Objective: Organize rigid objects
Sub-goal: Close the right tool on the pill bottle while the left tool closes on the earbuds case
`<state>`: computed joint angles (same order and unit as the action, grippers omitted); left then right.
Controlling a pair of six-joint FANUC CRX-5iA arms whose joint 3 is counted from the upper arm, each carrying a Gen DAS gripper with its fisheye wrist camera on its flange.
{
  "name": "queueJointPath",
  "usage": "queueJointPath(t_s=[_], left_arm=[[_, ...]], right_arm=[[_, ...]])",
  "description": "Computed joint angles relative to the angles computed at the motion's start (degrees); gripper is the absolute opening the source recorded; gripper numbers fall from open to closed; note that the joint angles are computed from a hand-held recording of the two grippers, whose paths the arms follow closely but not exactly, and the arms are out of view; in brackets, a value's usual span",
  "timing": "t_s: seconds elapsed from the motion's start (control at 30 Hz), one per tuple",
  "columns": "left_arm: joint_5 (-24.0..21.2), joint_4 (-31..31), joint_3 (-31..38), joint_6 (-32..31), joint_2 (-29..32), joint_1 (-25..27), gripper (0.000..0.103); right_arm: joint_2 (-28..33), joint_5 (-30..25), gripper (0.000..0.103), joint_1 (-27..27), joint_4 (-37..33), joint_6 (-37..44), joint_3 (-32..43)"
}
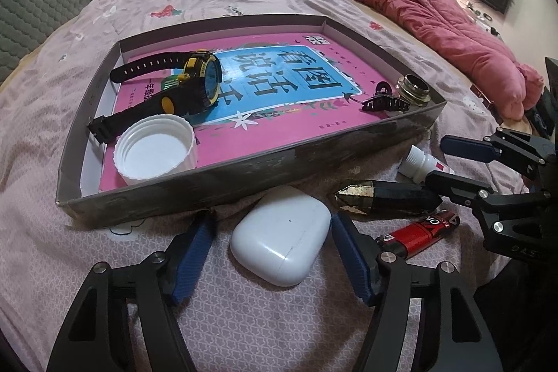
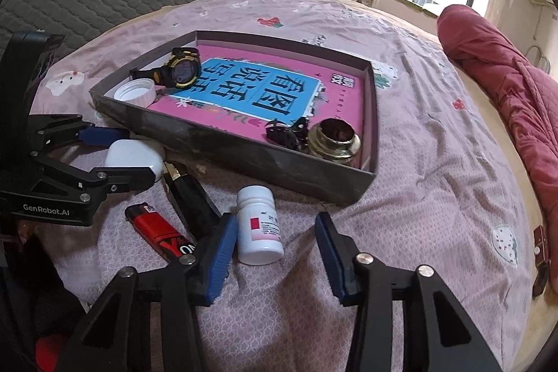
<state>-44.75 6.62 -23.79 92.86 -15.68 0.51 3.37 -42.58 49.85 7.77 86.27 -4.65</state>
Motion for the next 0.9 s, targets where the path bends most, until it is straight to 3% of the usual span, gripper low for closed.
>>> queueJointPath(t_s=[0.37, 0.57, 0.67, 0.9], left_arm=[[-0.03, -0.23, 0.07, 0.31, 0.02, -0.16, 0.070], [0.09, -0.32, 0.09, 0.29, -0.03, -0.31, 0.068], [0.68, 0.58, -0.22, -0.84, -0.02, -0.55, 0.058], [1.03, 2.23, -0.63, -1.34, 0.16, -0.46, 0.058]], right_arm=[[2.31, -2.64, 0.029, 0.16, -2.20, 4.14, 2.17], [2.41, -2.62, 0.027, -0.14, -3.34, 4.43, 2.53], [2.39, -2.67, 0.027, -0.42, -3.98, 4.62, 2.72], [2.42, -2.84, 0.027, -0.77, -4.52, 4.82, 2.94]])
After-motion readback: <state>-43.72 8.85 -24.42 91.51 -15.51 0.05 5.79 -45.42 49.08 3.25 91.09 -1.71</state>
